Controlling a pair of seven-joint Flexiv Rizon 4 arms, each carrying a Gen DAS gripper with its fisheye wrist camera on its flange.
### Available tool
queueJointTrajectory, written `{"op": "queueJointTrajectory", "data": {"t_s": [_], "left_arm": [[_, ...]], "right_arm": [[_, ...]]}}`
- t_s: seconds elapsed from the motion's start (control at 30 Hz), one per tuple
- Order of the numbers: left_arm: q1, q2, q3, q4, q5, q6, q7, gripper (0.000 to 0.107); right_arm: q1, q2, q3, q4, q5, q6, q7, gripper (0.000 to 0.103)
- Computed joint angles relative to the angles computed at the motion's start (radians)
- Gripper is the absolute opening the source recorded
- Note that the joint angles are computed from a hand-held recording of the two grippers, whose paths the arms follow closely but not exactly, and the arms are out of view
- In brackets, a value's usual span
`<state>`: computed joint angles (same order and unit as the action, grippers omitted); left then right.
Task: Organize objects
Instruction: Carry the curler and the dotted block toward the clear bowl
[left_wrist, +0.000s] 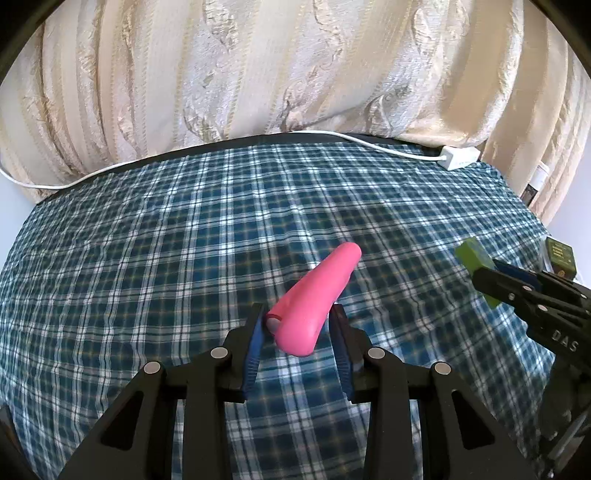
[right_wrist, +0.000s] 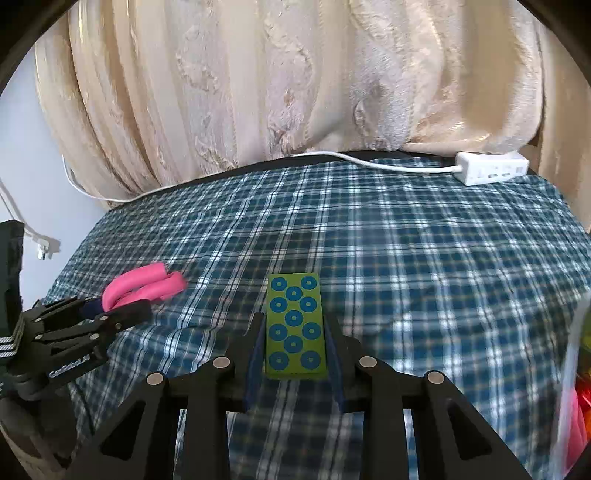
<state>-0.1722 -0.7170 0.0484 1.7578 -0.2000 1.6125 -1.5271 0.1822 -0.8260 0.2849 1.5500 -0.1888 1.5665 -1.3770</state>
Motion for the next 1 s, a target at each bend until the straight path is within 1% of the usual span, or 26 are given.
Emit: {"op": "queueJointTrajectory", "data": {"t_s": [0.27, 0.47, 0.67, 1.0], "left_arm": [[-0.002, 0.016, -0.038, 0.016, 0.012, 0.016, 0.022, 0.036], [-0.014, 0.023, -0.057, 0.014, 0.01, 0.012, 0.033, 0.036], [-0.045, 0.023, -0.055, -0.003, 0.012, 0.0, 0.037, 0.036], [-0.097, 0.016, -0.048, -0.044, 0.03, -0.036, 0.039, 0.036]], "right_arm": [[-0.019, 0.051, -0.008, 0.099, 0.016, 0.082, 0.025, 0.032], [-0.049, 0.077, -0.004, 0.155, 0.003, 0.132, 0.057, 0.032], [-0.076, 0.102, -0.006, 0.21, -0.021, 0.186, 0.092, 0.032], [-0.079, 0.15, -0.065, 0.305, -0.053, 0.289, 0.163, 0.032]]}}
